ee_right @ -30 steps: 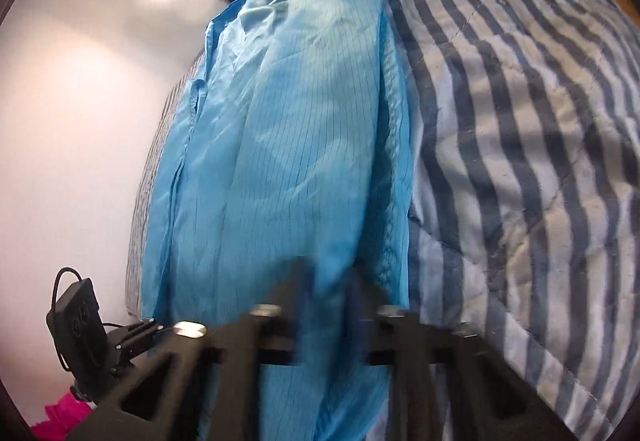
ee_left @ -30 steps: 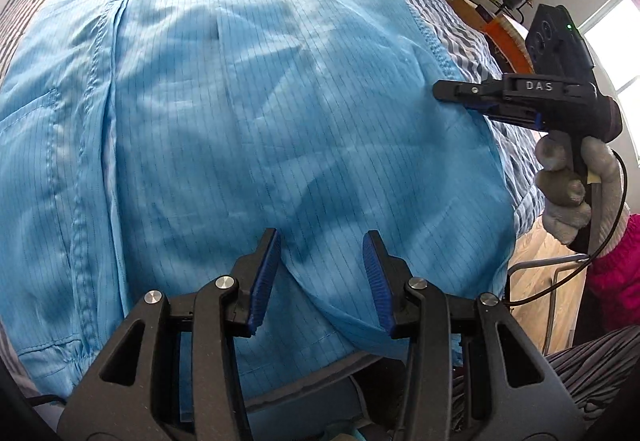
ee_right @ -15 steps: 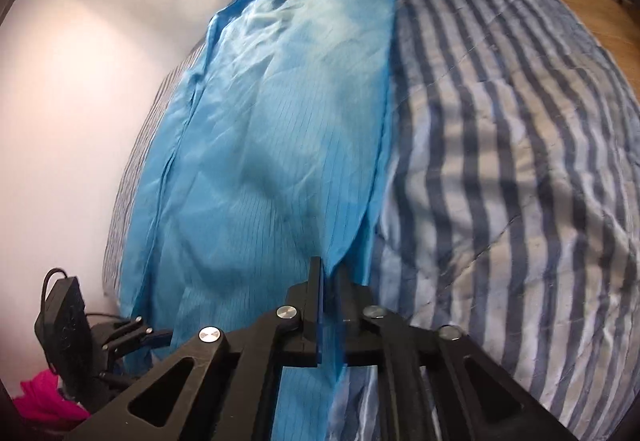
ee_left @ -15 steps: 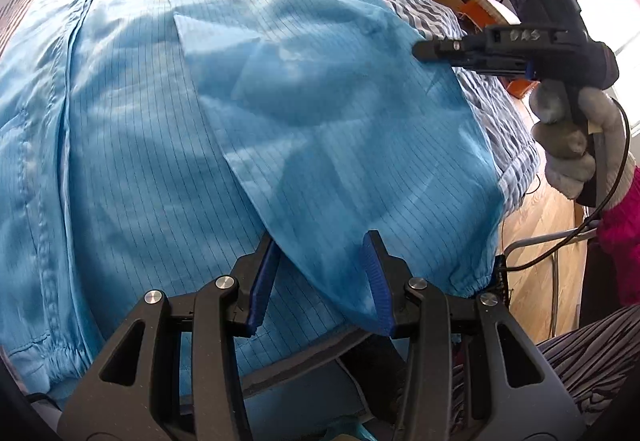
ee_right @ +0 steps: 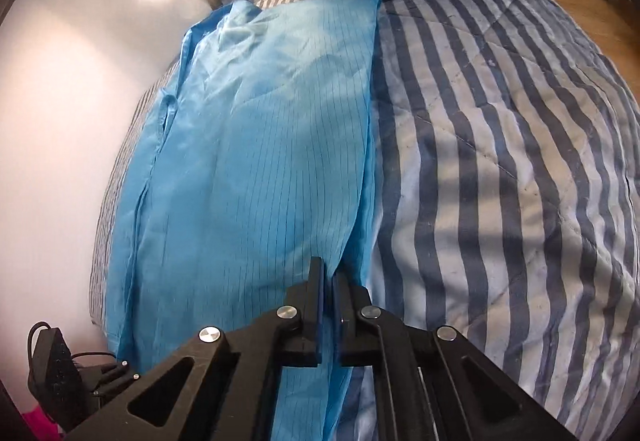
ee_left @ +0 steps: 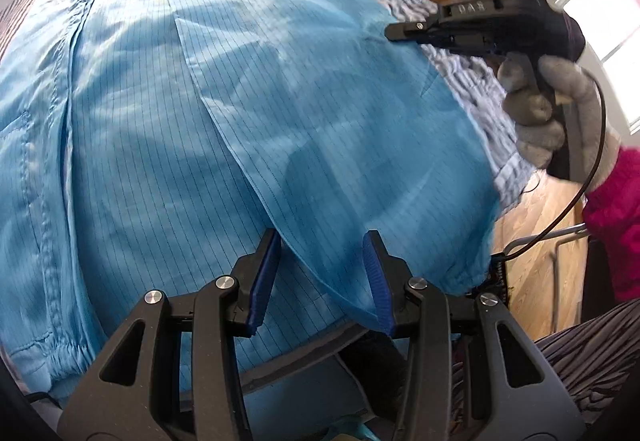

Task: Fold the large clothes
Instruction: 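Grasp the jacket side edge with the right tool, then fold the held jacket side over the other half and open the right tool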

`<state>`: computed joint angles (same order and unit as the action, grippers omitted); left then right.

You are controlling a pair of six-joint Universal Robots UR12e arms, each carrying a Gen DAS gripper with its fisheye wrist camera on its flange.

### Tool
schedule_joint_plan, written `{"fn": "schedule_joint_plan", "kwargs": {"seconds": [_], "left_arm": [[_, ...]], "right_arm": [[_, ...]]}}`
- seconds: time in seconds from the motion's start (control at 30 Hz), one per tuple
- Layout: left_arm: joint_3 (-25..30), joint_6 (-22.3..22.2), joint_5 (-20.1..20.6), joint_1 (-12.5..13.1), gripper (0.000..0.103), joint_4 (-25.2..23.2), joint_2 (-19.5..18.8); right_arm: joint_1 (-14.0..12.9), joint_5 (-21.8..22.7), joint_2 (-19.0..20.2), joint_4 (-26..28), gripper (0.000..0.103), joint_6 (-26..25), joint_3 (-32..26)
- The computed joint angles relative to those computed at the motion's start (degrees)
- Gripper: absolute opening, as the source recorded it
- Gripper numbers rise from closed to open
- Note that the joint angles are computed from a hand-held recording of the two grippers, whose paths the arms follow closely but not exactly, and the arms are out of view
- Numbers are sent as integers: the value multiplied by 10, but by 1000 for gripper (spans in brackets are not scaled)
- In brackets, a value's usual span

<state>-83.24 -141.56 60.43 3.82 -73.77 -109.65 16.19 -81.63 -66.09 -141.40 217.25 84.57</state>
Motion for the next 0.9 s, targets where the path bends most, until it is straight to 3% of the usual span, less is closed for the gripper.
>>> {"fn": "schedule_joint_plan", "kwargs": {"seconds": [0.07,0.1,0.23,0.47,0.5,0.6,0.67,0.8,0.9], "left_arm": [[0,2,-16,6,42,3,4],[-3,-2,-19,8,42,18,7],[-6,-36,-38,16,42,58,10],[-4,-26,-47,11,42,35,8],[-5,-22,-41,8,42,36,7],[-14,-13,-5,-5,42,48,5],[-18,-9,20,-12,42,57,2],[-19,-12,5,-9,42,61,5],[-19,-25,-18,-1,42,62,11]], "right_arm": [[3,-14,-13,-14,38,7,17],[6,-24,-22,-33,42,13,31],[8,3,-52,-92,47,49,89],[10,110,-64,-222,47,113,163],[10,120,-63,-231,47,117,167],[13,142,-55,-248,24,131,170],[20,131,-52,-233,6,120,159],[31,94,-57,-172,3,85,128],[41,61,-56,-89,2,45,87]]}}
